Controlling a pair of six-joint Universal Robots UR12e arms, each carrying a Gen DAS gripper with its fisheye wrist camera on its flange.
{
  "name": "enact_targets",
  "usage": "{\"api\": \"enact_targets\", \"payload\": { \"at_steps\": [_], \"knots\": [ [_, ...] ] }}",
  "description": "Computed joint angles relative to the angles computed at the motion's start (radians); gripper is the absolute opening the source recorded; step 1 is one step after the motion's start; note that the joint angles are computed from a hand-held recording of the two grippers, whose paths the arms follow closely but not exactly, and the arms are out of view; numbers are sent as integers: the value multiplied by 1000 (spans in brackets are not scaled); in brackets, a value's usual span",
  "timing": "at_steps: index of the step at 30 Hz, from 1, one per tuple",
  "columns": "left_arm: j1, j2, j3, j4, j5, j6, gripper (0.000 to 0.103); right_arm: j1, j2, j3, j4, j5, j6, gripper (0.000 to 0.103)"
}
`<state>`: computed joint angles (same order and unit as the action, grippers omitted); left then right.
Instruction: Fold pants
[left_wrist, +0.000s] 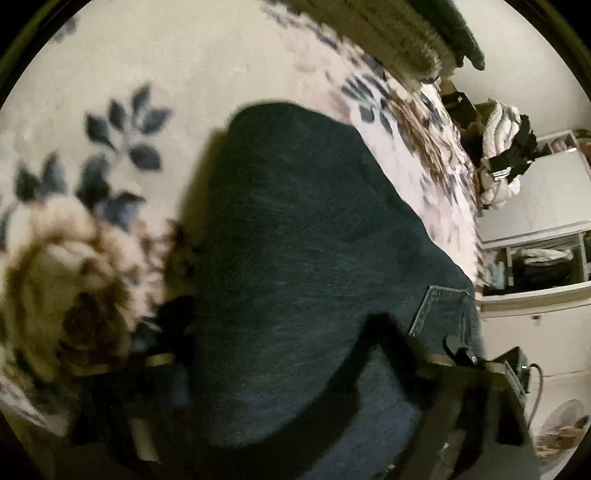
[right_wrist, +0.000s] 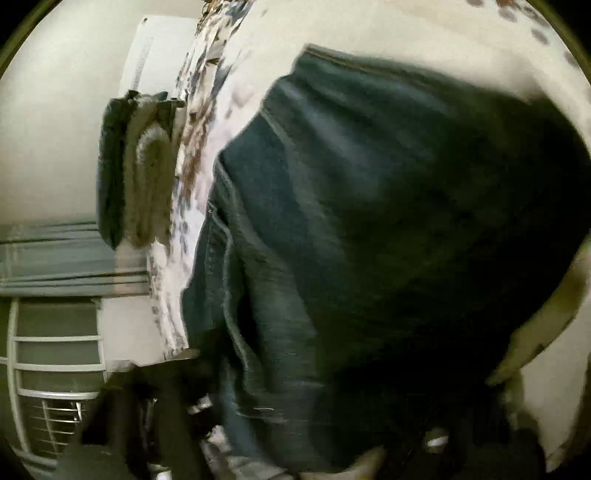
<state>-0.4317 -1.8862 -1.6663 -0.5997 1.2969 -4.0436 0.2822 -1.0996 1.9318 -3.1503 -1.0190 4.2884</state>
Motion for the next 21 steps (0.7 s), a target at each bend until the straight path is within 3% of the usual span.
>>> {"api": "enact_targets", "payload": {
  "at_steps": [2,3,9,14,18,21],
  "knots": [
    [3,16,-17,27,0,-18,32,0,-10,-2,26,0,-12,44],
    [4,27,-26,46,-4,-29,26,2,-18,-7,49,-4,-30,43],
    [-8,73,10,-23,30,-29,22,9,-65,-53,191,8,-106,40],
    [7,91,99,-91,34,-6,22,5,-99,-124,270,34,-138,39],
    [39,64,205,-102,33,25,22,9,-87,-234,310,11,-148,39],
    [78,16,302,-99,25,63,22,15,-35,-363,330,-22,-159,39]
  ]
}}
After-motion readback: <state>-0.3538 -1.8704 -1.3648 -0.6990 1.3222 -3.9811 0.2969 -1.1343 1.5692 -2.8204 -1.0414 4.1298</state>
